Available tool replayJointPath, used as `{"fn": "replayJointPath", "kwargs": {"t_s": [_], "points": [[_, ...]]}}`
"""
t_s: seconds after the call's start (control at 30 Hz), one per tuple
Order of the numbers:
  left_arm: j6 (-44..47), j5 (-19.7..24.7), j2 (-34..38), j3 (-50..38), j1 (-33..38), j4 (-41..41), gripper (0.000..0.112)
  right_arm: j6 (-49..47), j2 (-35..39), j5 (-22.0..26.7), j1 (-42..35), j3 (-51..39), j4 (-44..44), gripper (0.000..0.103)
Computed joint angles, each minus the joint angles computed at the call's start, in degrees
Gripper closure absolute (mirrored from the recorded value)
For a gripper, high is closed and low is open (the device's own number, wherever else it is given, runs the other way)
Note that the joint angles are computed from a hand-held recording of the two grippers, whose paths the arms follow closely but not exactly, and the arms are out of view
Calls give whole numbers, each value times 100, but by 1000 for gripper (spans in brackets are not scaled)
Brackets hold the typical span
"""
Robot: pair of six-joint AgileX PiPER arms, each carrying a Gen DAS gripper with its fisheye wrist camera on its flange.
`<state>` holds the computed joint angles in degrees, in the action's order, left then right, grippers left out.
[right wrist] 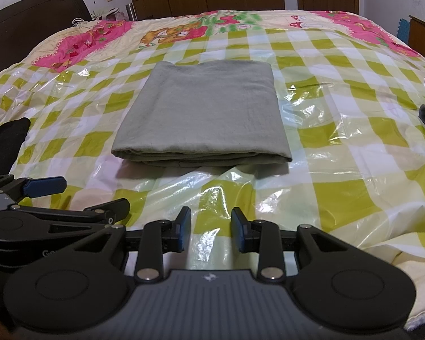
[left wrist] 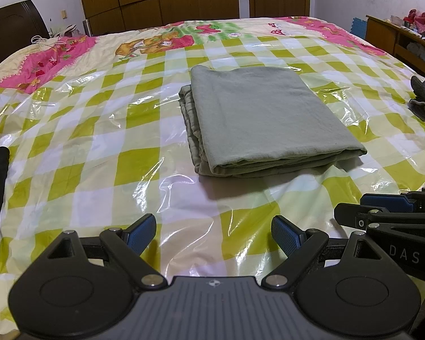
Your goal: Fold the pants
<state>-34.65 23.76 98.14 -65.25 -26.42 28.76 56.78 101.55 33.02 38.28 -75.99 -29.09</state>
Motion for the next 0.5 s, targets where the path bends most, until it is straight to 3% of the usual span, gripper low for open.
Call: {"fn": "replayJointPath", "kwargs": {"t_s": [0.5], "points": [[-90,34,28,-22,-33,60,14,-18,4,7,-4,-6,12,71]]}}
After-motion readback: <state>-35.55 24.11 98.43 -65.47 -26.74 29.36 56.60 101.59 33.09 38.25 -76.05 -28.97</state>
